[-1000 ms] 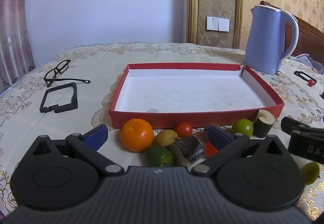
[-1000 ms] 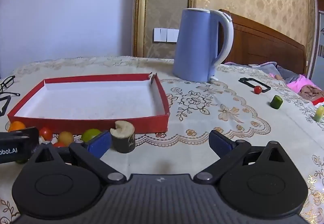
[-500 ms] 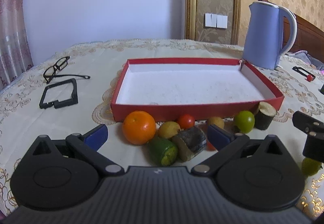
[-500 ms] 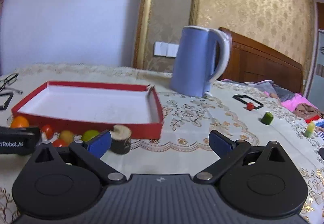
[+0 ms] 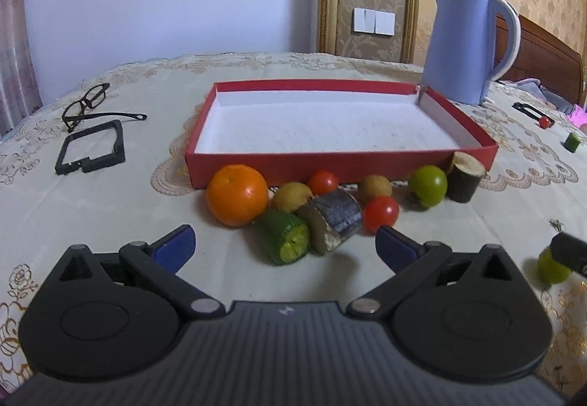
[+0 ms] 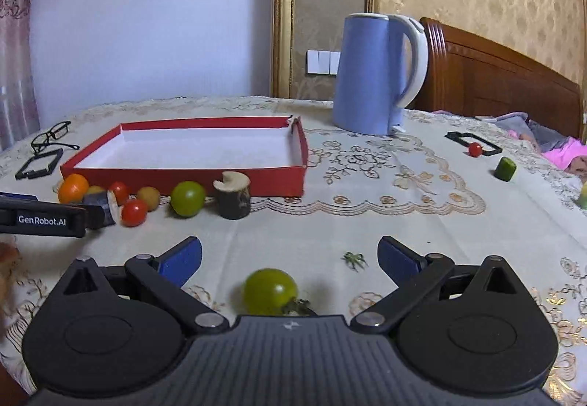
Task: Organize fruits
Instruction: 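Reach the right gripper to the green tomato and close on it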
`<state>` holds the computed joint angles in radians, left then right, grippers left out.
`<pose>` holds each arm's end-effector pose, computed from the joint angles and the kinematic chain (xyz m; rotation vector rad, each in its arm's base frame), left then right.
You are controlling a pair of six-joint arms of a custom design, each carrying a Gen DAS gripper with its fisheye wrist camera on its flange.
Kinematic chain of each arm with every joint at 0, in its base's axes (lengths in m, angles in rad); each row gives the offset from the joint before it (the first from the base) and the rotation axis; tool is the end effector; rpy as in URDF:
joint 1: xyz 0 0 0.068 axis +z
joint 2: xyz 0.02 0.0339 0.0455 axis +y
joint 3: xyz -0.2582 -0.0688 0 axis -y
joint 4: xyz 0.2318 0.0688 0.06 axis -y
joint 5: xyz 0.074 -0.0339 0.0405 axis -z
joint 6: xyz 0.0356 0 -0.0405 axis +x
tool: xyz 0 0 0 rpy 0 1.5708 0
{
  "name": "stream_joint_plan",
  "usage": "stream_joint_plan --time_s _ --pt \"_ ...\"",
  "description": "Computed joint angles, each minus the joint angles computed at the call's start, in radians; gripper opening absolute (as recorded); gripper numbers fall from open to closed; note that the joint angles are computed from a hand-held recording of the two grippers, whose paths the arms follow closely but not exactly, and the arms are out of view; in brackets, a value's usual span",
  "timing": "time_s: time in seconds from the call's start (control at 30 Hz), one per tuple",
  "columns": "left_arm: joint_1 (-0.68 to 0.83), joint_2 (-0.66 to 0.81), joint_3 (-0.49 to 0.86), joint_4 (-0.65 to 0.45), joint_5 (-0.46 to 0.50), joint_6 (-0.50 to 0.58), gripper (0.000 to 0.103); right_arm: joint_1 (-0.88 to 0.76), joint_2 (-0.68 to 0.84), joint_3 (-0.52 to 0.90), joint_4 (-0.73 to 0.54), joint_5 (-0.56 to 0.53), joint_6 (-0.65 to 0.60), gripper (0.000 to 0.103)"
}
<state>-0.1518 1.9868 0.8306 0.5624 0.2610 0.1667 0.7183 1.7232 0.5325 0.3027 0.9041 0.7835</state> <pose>0.3569 -0.0639 0.1010 0.4888 2.0982 -0.2736 0.2153 0.1510 0.1012 0.4201 2.0364 -0.2307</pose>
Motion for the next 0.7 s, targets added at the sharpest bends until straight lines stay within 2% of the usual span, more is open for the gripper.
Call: stream_joint_plan --time_s 0.13,0.17,0.23,0.27,0.3,0.4,0.7 --pt "0.002 0.012 -0.005 0.016 0.000 0.007 0.103 0.039 -0.023 -0.045 0.026 0.034 -0.003 0.102" --pt "0.003 0.012 -0.003 0.010 0.004 0.006 0.103 0.039 -0.021 -0.049 0.033 0.021 -0.014 0.099" --pt "0.003 0.012 -0.006 0.015 0.000 0.004 0.103 0.034 -0.009 -0.041 0.024 -0.005 -0.018 0.080" --pt "0.002 0.011 -0.007 0.016 0.000 0.005 0.103 0.025 -0.005 -0.041 0.031 -0.027 -0.022 0.066" --pt "0.002 0.012 -0.007 0.016 0.000 0.008 0.103 0.012 -0.004 -0.042 0.039 -0.059 -0.020 0.063" --pt "0.002 0.016 0.001 0.008 -0.009 0.008 0.103 -0.014 0.009 -0.043 0.072 -0.105 -0.025 0.059" --pt "0.000 0.023 0.021 -0.019 -0.015 0.004 0.103 -0.013 0.040 -0.020 0.094 -0.115 -0.060 0.059"
